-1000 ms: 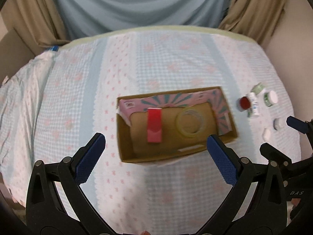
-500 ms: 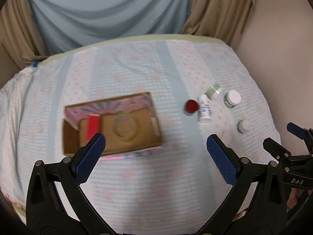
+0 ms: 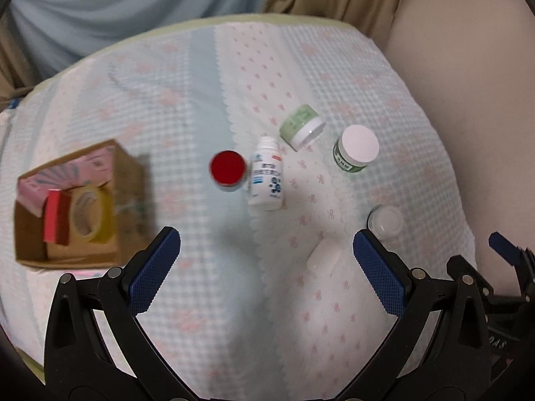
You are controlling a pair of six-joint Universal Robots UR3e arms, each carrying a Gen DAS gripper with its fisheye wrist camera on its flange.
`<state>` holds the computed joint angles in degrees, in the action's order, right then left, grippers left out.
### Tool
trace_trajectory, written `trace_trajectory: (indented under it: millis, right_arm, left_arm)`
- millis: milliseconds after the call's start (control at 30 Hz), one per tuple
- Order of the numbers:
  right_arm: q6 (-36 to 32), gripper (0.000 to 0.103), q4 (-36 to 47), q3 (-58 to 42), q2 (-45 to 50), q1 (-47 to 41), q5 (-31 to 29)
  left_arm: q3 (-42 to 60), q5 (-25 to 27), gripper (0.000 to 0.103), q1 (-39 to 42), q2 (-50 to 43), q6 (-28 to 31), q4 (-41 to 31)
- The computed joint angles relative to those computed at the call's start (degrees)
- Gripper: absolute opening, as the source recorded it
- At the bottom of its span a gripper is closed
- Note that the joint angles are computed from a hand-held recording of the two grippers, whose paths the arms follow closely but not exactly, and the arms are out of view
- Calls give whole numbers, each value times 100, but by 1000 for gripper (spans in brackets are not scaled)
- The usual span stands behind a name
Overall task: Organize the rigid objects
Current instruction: 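Grasp the white vitamin bottle with the left tool while the right tool grasps the white jar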
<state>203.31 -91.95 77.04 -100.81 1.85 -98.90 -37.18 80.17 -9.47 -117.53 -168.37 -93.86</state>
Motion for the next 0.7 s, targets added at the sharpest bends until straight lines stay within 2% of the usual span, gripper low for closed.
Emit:
trace_trajectory:
  millis: [200,367,567,700]
  right_arm:
    - [-152,103,-1741,1849,-227,-379,192]
    - [-107,103,-3015,2817,97,-520,342]
    - [81,99,-4038,3428,630,-556,453]
    - [249,92,-4180,3417,1001,-465,419]
  left_arm:
    - [-649,201,103,-403,-672,-190,1279]
    - [-762,301,102,-553,-1396,-172,2135]
    - [28,346,97,-575,-2394,-109,2135]
    - [849,281,89,-552,-2991,-140,1742]
